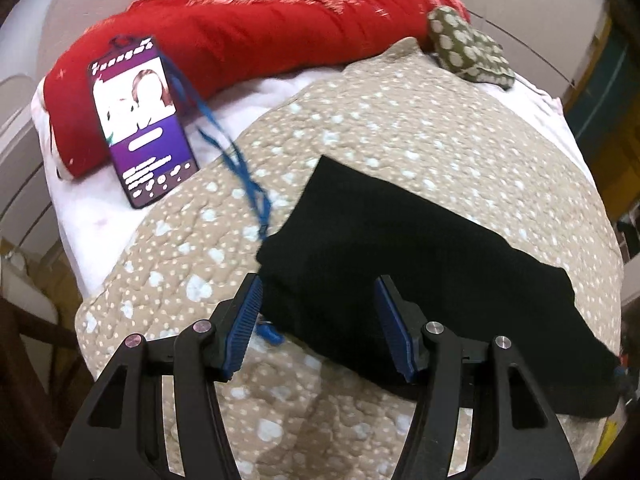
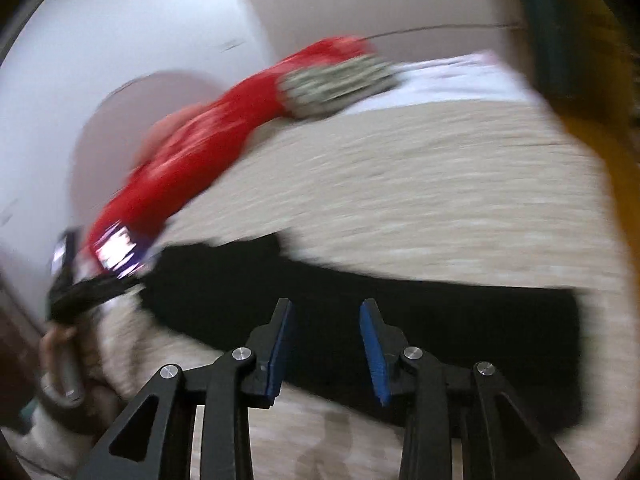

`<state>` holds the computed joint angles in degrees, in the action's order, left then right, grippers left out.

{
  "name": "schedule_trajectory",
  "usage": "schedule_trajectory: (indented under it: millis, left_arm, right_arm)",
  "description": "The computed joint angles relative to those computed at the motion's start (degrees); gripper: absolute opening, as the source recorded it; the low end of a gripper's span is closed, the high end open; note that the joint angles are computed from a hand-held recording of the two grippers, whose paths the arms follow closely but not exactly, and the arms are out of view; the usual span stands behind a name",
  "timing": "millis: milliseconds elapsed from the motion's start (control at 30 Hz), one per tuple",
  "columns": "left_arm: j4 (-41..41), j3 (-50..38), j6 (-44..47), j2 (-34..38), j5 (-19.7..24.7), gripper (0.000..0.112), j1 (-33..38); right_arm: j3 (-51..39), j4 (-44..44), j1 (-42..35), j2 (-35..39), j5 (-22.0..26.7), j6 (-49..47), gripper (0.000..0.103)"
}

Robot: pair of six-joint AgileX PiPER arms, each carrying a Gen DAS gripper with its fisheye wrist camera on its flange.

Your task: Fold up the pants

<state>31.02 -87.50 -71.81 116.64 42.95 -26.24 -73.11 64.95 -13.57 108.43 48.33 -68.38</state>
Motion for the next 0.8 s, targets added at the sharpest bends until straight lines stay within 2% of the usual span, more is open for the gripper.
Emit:
schedule_trajectory:
  millis: [100,200,333,400,467,500,533,633,700,767,800]
  left_arm:
    - [0.3,1.6,-0.6,-1.2,-0.7,0.058,1.0]
    - [1.4,2.2,-1.0,-2.2,-0.8,0.058,1.2]
    - [0.5,1.5,1.5,-2.0,-1.0,0.058,2.0]
    - [-0.2,1.4,2.2,-2.0,-1.3,0.058,2.3]
    - [-0.9,1.3,2.7,-2.0,-1.9,0.058,2.8]
    - [-1.1,1.4,2.9,-2.1,-2.0,0.058,3.0]
    - [-1.2,1.5,3.0,-2.2,-2.0,0.058,3.2]
    - [0.0,2.9,1.7,-3.6,-2.9,0.058,3.2]
    - [0.3,3.2,1.3,-3.8,-3.1,0.058,3.2]
    - [0.9,3.0,0.6,-3.6,-3.0,0.058,2.8]
    - [0.6,2.2,1.0,-2.9,-2.5,0.058,2.6]
  right_arm:
    - [-1.8,1.4,10.4,2.0,-1.4,-4.6,0.033]
    - [-0.3,3.4,20.7,2.0,-6.4,-12.1,0.033]
    - [-4.2,-1.2,29.3,5.6,-11.4,-11.8,0.033]
    - [-6.5,-4.4,32.0,8.1,-15.4,-10.2,0.033]
    - [-8.7,-6.7,31.5,10.3,-14.2,-8.1,0.025]
    - [-9.9,-7.5,31.6,11.5,-14.1,-6.9,0.01]
    - [-10.4,-7.6,31.3,11.9,-14.0,-5.8,0.005]
    - [-12.8,-5.3,28.6,11.8,-7.1,-3.5,0.005]
    - [-12.0,-4.8,28.3,10.6,-5.5,-4.1,0.005]
    - [-13.1,-5.9,29.3,12.5,-4.3,-1.9,0.005]
    - [-12.8,-6.6,30.1,13.0,-5.6,-1.6,0.005]
